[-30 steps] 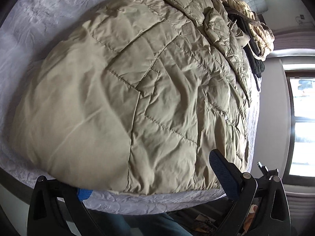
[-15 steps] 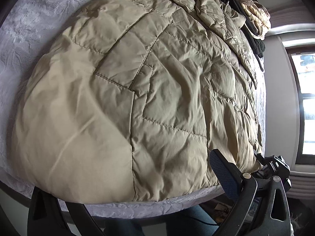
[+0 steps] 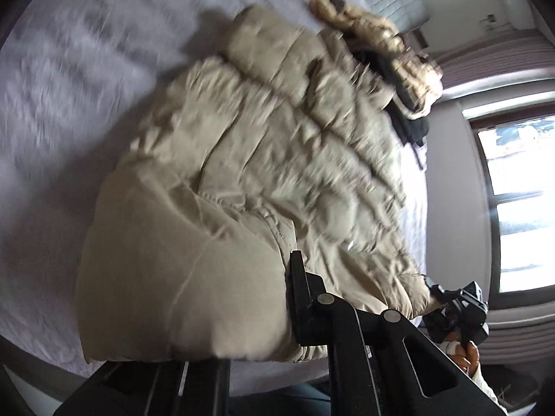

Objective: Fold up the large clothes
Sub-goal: 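Grasp the jacket hem with both tools and fold it toward the collar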

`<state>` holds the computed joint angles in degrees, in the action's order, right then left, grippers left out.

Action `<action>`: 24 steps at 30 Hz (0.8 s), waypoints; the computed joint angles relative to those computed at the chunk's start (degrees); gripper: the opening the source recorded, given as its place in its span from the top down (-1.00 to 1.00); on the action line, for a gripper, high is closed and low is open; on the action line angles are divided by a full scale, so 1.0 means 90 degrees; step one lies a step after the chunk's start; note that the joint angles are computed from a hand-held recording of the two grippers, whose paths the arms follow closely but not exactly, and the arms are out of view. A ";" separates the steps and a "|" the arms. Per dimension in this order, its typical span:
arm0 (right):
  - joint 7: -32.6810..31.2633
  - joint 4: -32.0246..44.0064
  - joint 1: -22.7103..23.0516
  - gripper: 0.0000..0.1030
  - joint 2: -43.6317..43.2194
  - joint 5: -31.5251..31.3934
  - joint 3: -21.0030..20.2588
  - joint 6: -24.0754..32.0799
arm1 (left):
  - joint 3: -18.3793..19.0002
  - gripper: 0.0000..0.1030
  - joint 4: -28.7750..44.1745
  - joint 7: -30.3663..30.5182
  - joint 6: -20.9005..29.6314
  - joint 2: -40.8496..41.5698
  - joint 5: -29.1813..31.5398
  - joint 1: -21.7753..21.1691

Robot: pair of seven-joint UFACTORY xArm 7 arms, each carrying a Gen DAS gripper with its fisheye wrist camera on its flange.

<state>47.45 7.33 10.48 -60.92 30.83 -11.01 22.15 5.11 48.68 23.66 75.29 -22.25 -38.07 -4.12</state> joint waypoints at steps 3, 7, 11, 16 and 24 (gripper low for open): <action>-0.0865 0.0751 0.0424 0.82 0.0790 -0.0033 -0.0691 -0.0141 | -0.0156 0.74 0.0605 -0.0150 -0.0339 0.0273 -0.0208 -0.0127; -0.2157 0.1973 0.1076 0.82 0.1872 0.0198 -0.1603 -0.0110 | -0.0400 0.74 0.1403 -0.0445 -0.1003 0.0773 -0.0467 -0.0337; -0.3284 0.3082 0.1691 0.82 0.2690 0.0595 -0.2390 0.0149 | -0.0691 0.74 0.2211 -0.1007 -0.1638 0.1389 -0.0384 -0.0520; -0.4535 0.4470 0.2382 0.82 0.3785 0.1295 -0.3356 0.0806 | -0.0929 0.74 0.3065 -0.1566 -0.2107 0.2034 -0.0021 -0.0650; -0.5338 0.6501 0.2432 0.82 0.6052 0.2128 -0.4105 0.2341 | -0.1194 0.73 0.4905 -0.1617 -0.1667 0.3635 0.0313 -0.0560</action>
